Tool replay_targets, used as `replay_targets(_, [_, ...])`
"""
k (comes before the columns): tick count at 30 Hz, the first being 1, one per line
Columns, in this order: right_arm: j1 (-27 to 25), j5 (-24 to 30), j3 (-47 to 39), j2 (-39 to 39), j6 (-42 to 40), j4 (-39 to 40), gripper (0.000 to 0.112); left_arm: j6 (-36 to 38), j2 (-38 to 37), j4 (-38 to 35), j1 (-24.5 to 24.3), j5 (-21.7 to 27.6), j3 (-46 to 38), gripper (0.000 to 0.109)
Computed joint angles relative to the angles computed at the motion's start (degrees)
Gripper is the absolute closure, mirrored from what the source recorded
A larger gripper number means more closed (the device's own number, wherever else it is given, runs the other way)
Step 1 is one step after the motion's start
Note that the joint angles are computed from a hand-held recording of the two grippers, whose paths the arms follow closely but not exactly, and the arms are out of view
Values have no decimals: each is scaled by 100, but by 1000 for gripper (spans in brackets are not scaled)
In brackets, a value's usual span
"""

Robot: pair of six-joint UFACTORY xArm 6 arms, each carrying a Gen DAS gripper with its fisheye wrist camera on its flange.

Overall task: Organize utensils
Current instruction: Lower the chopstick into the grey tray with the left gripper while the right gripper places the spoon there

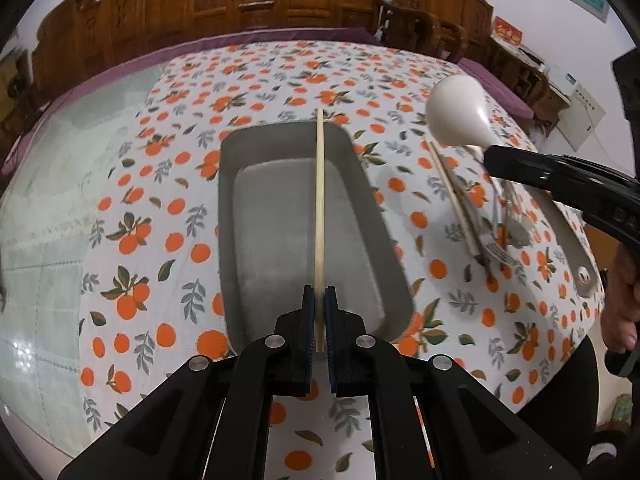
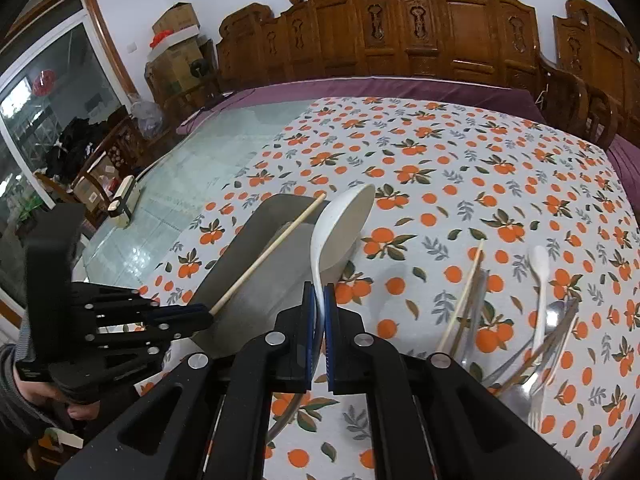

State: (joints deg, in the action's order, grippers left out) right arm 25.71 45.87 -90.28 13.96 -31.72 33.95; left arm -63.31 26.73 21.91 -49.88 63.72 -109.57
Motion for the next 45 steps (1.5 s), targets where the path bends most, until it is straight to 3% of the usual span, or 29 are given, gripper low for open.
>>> replay_targets(11, [107, 119, -231, 180, 137, -262, 107, -25, -34, -208, 169, -181, 235, 104])
replay_targets(21, [329, 180, -673, 592, 229, -289, 107, -395, -536, 247, 128, -161, 683, 93])
replay_targets(39, [763, 431, -2005, 1967, 894, -877, 107, -1063, -1493, 853, 40, 243, 1431, 89])
replay_targets(45, [814, 428, -2019, 2044, 1012, -941, 103, -1152, -1641, 965, -32, 340, 1514, 88])
